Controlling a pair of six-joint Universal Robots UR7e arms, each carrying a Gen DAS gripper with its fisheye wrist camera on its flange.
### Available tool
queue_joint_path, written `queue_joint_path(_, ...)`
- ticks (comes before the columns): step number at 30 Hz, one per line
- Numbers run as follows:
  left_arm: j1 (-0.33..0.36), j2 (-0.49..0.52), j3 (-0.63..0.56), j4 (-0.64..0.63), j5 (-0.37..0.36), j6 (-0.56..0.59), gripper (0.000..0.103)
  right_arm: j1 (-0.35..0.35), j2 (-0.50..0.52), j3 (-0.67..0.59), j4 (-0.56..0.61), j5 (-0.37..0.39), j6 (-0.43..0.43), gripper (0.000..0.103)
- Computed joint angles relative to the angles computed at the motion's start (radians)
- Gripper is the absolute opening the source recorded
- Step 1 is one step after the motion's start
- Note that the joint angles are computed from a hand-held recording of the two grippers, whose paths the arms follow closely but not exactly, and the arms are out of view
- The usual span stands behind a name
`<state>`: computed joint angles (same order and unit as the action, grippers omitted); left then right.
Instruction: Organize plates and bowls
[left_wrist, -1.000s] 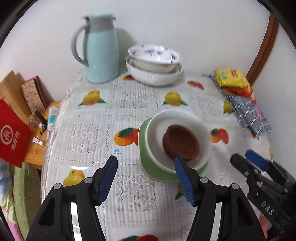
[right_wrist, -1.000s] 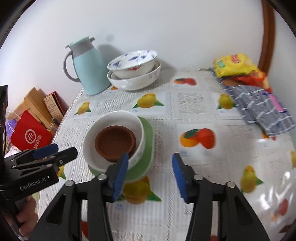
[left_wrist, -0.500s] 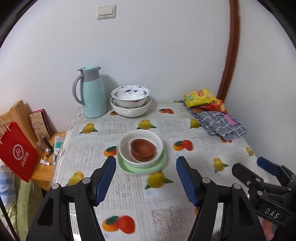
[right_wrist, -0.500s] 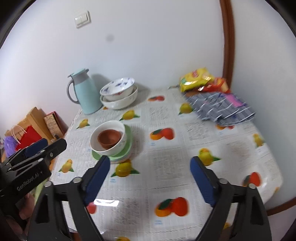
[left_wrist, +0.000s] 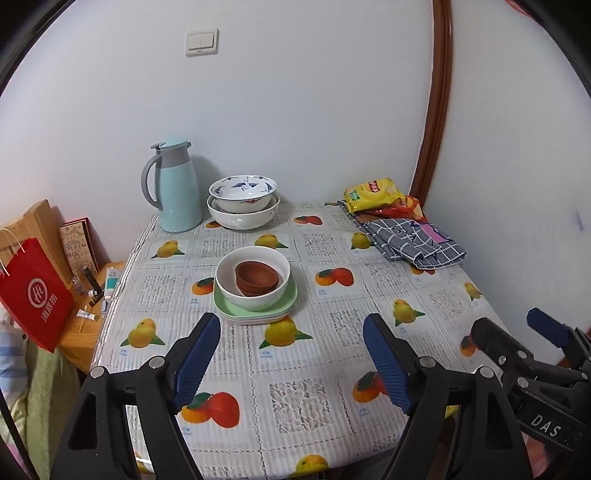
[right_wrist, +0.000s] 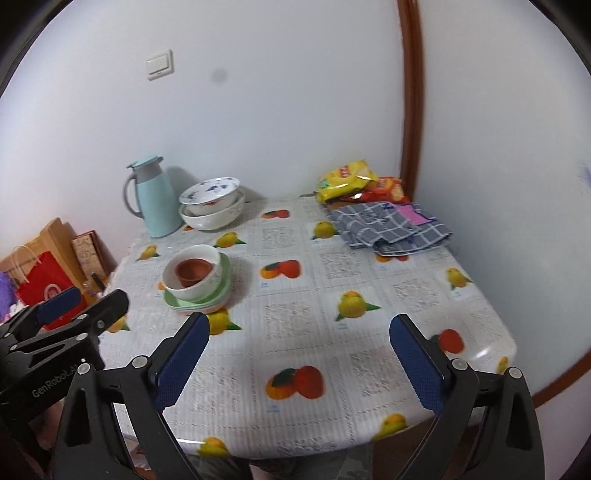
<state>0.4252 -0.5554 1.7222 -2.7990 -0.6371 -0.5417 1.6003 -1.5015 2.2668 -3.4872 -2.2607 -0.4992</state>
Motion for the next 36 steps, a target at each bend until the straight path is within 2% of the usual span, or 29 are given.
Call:
queue_joint_path(11,-0.034,-0.020,0.027,0.039,0.030,-0.056,0.080,-0.006,-0.069,0.047,0.033,0.037,0.006,0.097)
queue_joint_path(36,-0.045,-0.020,0.021,0.100,0.046,-0.099,0.080,-0.018,-0.085,0.064,0.024,0.027,0.004,0.097)
